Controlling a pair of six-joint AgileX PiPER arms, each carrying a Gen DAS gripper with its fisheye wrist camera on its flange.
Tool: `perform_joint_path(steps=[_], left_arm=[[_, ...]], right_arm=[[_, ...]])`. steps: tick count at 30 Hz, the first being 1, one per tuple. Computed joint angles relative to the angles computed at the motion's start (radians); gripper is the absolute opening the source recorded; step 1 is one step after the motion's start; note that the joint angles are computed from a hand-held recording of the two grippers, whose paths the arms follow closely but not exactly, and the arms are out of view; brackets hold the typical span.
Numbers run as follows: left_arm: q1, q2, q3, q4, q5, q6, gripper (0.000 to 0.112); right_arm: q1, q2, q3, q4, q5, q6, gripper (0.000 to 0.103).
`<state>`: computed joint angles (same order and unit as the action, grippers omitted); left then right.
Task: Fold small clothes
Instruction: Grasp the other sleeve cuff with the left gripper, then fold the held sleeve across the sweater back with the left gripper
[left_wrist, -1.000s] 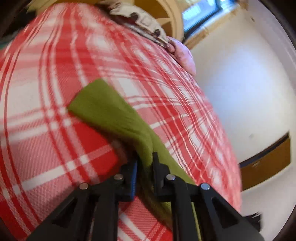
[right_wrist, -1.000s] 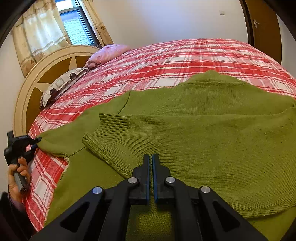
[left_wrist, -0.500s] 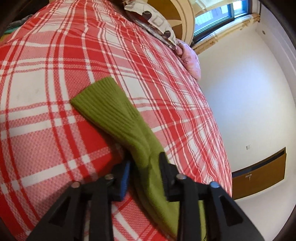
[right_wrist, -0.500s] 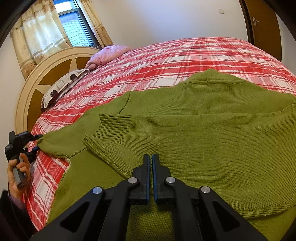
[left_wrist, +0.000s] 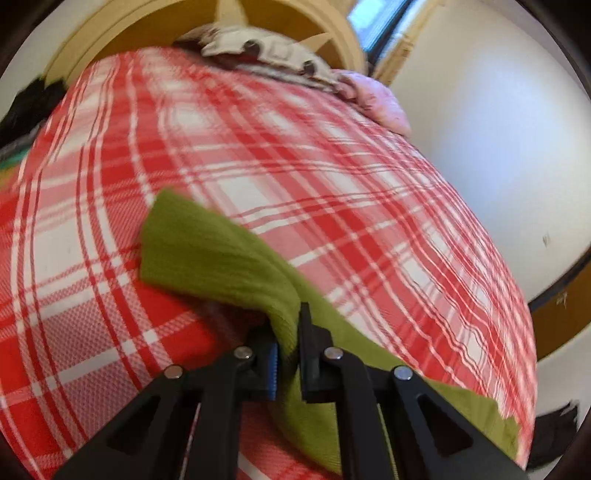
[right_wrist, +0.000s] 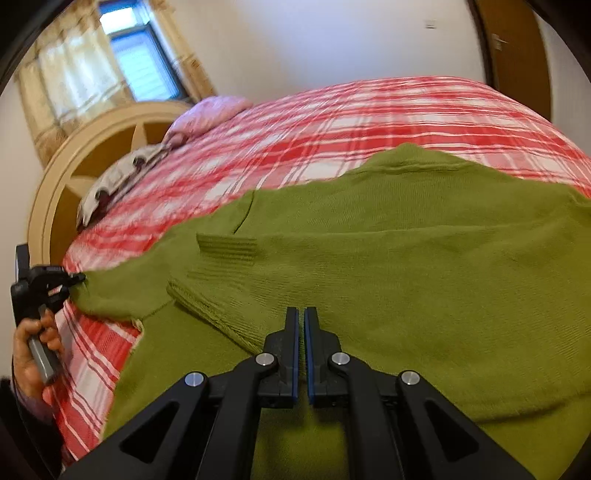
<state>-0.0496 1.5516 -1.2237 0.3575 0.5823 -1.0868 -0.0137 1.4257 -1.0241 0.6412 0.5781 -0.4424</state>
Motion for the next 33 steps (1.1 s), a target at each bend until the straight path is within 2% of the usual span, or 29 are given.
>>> perform_joint_path(steps=[4,8,13,15,18,23,26,28,29,30,31,32,33], left_arm=[[-0.112,0.017,-0.105,0.118,0.06,0.012,0.008],[-0.323,0.044,-0.229,0.268,0.118,-0.003,0.008],[-0.546,0.144,-0.385,0.302,0.12,0.046,0.008],[-0.643,0.218,-0.466,0.332,0.147,0.06,0.008],[-0.735,0.316,-0.562,0.309,0.167,0.105,0.008],[-0.829,0.462,-0.691,0.243,0.252,0.231,0.008],[-0.837,0.493,-0.719,0.174,0.308,0.294,0.013],[-0.827,0.475,-0.694,0.126,0.305,0.311,0.014],[-0.81,0.441,-0.651,0.075,0.278,0.333,0.017],[-0.801,0.411,-0.613,0.048,0.254,0.341,0.027],[-0.796,0.371,-0.564,0.048,0.236,0.325,0.045],[-0.803,0.338,-0.512,0.083,0.219,0.274,0.055],[-0.808,0.303,-0.462,0.12,0.202,0.222,0.07]], right_arm=[[-0.073,-0.07,0.041,0.059,0.044,-0.023,0.003],[-0.19,-0.126,0.049,0.124,0.12,-0.069,0.003],[-0.347,-0.166,0.036,0.176,0.224,-0.105,0.003],[-0.394,-0.181,0.034,0.177,0.25,-0.122,0.003],[-0.448,-0.188,0.038,0.179,0.28,-0.155,0.003],[-0.521,-0.171,0.053,0.196,0.321,-0.204,0.003],[-0.534,-0.145,0.04,0.223,0.355,-0.219,0.003],[-0.547,-0.115,0.022,0.269,0.404,-0.231,0.003],[-0.554,-0.101,0.012,0.289,0.428,-0.229,0.003],[-0.559,-0.086,0.003,0.31,0.452,-0.227,0.003],[-0.566,-0.068,-0.008,0.337,0.485,-0.227,0.003],[-0.568,-0.055,-0.015,0.354,0.508,-0.221,0.003],[-0.566,-0.042,-0.023,0.369,0.529,-0.208,0.003]])
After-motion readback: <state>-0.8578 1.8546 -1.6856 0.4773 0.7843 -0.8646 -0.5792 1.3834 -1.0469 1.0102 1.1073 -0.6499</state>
